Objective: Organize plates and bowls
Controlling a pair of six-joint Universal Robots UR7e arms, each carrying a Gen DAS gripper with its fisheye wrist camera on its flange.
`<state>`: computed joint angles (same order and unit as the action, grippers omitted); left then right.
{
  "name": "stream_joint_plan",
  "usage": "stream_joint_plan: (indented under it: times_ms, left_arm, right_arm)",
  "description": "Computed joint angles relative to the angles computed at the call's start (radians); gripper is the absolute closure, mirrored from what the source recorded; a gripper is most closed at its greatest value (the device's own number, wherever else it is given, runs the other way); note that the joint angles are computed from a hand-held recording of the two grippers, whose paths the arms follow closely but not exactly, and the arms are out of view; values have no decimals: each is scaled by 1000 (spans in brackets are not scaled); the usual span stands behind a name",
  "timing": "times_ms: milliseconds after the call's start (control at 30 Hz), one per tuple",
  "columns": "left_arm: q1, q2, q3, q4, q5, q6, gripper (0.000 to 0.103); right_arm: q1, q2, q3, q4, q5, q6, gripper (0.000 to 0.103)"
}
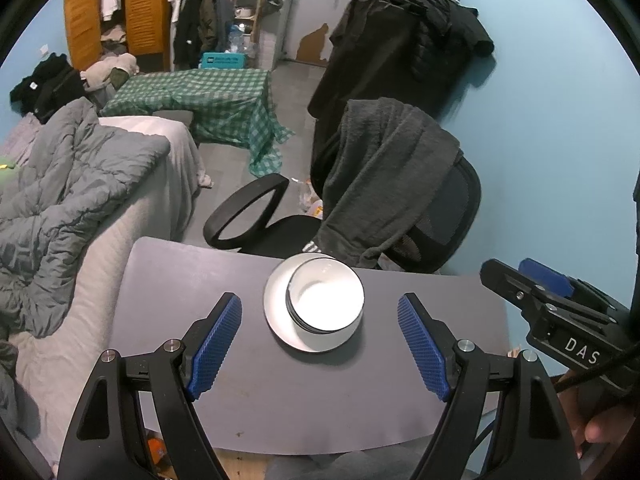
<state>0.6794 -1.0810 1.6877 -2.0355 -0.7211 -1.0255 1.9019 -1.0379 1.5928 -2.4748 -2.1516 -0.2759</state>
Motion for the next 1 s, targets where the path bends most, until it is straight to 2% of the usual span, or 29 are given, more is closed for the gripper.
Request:
stream_joint_plan:
  times_ms: [167, 500, 867, 1000]
  left_arm:
    - [-5, -9, -1, 32, 18, -29, 21]
    - [-15, 1, -15, 62, 37, -13, 21]
    - [-17, -1, -11, 48, 47, -6, 21]
    - [-20, 5, -13, 54, 57, -5, 17]
  right_arm:
    - [0, 0, 0, -1, 0, -1, 33]
    - [1, 1, -1, 0, 1, 2, 33]
    - [1, 2, -3, 3, -1, 2, 33]
    - [3, 5, -7, 9, 0, 3, 33]
